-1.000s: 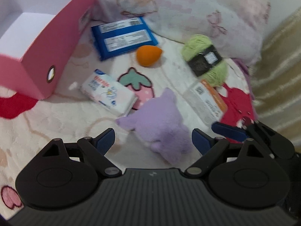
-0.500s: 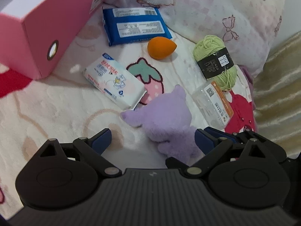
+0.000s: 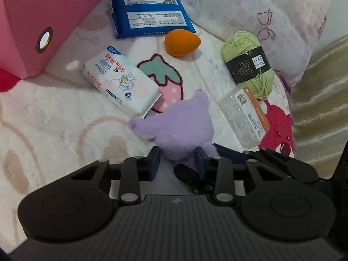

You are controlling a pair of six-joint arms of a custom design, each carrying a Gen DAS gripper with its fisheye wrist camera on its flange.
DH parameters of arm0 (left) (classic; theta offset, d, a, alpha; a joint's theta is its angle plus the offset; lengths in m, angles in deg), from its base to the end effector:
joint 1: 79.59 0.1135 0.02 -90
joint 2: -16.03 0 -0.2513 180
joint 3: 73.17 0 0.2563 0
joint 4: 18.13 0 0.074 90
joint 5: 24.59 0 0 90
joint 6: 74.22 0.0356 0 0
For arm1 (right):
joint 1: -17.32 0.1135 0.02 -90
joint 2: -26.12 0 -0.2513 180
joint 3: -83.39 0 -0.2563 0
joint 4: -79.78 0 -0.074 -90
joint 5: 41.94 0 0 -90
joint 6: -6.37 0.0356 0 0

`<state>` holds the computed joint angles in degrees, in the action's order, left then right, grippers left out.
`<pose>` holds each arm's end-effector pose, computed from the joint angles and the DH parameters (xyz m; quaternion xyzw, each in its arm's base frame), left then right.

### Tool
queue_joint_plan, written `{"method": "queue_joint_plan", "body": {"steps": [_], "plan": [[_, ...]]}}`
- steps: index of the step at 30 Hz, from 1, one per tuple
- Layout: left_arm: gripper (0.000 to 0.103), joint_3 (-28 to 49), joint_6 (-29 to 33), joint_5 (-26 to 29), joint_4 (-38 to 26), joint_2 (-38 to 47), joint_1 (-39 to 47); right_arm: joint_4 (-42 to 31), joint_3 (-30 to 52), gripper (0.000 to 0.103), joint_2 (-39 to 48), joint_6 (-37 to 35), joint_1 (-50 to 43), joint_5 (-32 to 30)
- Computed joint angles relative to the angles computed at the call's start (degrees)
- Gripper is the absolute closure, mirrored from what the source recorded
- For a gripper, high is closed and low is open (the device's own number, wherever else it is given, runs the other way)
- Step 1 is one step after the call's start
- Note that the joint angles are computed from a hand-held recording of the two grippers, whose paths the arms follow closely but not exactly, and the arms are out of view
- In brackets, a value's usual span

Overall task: Organize objects
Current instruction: 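Close the left gripper on the purple plush toy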

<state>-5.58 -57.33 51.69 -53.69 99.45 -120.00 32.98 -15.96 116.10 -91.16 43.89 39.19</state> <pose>0.2381 -0.1916 0.2084 -0.3017 0.8880 -0.2127 0.2742 0.2960 0.1542 0.2326 -0.3012 0.9052 0.1210 0.2742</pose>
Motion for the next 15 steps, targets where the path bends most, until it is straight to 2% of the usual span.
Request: {"method": "queue_joint_plan", "body": {"steps": [9,15], "plan": [[0.075,-0.2,0.1,0.0,0.4,-1.1,-0.3,0.0,-1.1,0.053,-2.2,3.0,0.2,0.2],[0.075,0.6,0.8,-0.8,-1.4,-2.7,-1.5,-1.7,-1.4,0.053,-4.8,5.4,0.5,0.1]]}}
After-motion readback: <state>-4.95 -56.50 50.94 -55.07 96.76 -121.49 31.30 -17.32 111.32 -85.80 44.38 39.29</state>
